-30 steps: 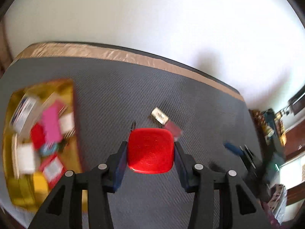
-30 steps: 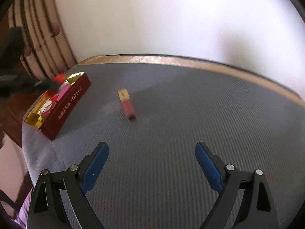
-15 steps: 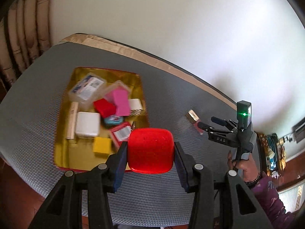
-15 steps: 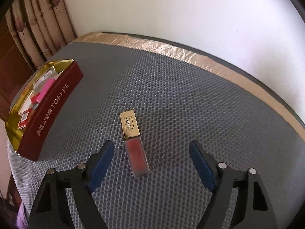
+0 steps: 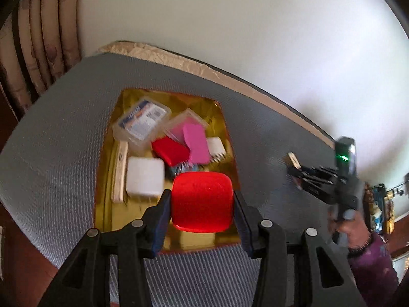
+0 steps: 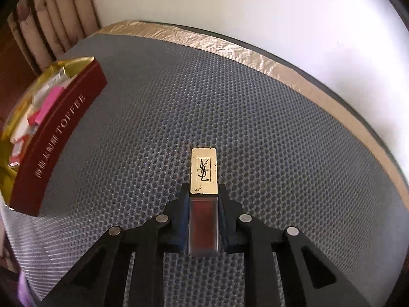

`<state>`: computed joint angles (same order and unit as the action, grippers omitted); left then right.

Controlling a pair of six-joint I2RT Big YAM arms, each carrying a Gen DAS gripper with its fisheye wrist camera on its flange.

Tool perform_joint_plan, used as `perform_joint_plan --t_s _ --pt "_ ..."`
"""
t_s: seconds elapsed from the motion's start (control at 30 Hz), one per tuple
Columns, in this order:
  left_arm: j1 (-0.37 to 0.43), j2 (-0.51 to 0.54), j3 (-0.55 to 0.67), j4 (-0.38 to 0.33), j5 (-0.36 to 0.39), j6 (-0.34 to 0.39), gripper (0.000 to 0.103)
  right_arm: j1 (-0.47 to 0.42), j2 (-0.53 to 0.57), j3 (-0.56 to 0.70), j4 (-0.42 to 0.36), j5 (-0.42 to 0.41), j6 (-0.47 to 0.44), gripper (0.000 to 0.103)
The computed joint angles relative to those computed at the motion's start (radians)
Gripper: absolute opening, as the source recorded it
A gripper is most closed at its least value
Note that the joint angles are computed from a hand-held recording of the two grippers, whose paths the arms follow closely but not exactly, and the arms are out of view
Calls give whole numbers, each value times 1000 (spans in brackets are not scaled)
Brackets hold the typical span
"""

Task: Organize rigid objects
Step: 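Lower the red box into the tin tray and open the left tool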

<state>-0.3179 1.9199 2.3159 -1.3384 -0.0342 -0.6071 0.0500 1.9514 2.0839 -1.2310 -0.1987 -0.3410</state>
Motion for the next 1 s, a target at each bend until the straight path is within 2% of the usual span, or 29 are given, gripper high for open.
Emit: perform_joint_plan --t_s 0.2,0.33,0.7,0.83,0.9,1.0 --pt "27 119 149 -74 -43 38 47 -39 -17 -14 -47 -101 77 18" --pt "39 168 203 -109 -52 44 47 -53 -41 -43 -40 -134 116 18" --pt "62 134 109 -75 -40 28 47 -61 -73 -83 -22 -181 163 18" --pt "61 144 129 -100 -52 36 48 -64 -79 -88 -24 -192 172 18" --pt "54 165 177 -136 -74 35 49 -64 -85 -93 -21 -191 177 18" --pt "47 195 241 -187 -159 40 52 -64 -91 -97 -26 -201 188 18"
